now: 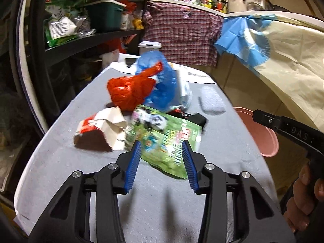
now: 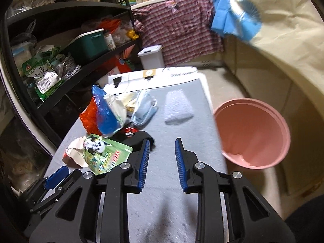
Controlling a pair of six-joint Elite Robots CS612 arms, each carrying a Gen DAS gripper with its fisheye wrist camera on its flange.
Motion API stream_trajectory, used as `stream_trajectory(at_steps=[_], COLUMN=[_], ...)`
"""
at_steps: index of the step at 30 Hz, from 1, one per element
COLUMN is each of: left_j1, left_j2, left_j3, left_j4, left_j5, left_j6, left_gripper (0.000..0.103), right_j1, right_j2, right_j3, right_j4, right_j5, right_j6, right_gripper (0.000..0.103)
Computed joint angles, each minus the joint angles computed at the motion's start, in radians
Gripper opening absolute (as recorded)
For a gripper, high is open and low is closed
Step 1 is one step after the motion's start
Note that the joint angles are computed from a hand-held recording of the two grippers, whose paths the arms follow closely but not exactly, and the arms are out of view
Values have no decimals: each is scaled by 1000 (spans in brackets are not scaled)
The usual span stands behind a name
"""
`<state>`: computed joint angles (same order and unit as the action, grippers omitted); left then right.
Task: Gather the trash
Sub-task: 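Reach the right gripper to the green panda snack bag and close on it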
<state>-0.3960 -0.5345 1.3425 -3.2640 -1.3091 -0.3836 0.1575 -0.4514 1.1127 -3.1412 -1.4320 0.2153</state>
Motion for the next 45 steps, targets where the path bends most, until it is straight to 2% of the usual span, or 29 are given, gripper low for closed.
stream_trajectory(at_steps=[6,10,15,18,24,26,29,30,31,32,34,35,45], left_j1=[22,36,51,55,59,62,63,62,61,61,59,58,50], left_j2=[35,64,90,101,111,113,111,109,107,104,97,94,51], left_j3=[-72,-130,-187,-206,-222,-227,-223,-220,-215,-209,-196,-192,-116], left_j4=[35,65,127,156,171,178,178,173,169,162,151,148,66], left_j5=[25,9,-31,-58,-89,-114,-122,-122,-123,-122,-118,-116,-115], left_j6=[28,49,45,44,52,44,49,52,54,57,63,64,78], left_gripper=[41,41,44,44,47,47,43,42,40,32,27,22,13], right_j1=[-5,-8,-8,-10,-7,-6,-4,-4,-5,-6,-7,-7,-14], right_j2=[75,126,186,209,226,224,216,211,207,203,193,186,119], right_j3=[-146,-246,-362,-405,-435,-432,-416,-406,-398,-390,-372,-357,-229], right_j4=[125,219,331,383,420,421,408,399,392,384,369,355,226], right_j5=[84,133,173,193,214,218,197,195,197,196,189,186,136], right_j6=[26,28,25,22,-16,-31,-51,-51,-50,-50,-53,-51,-25], right_gripper=[31,45,52,53,53,50,37,30,23,21,13,12,7])
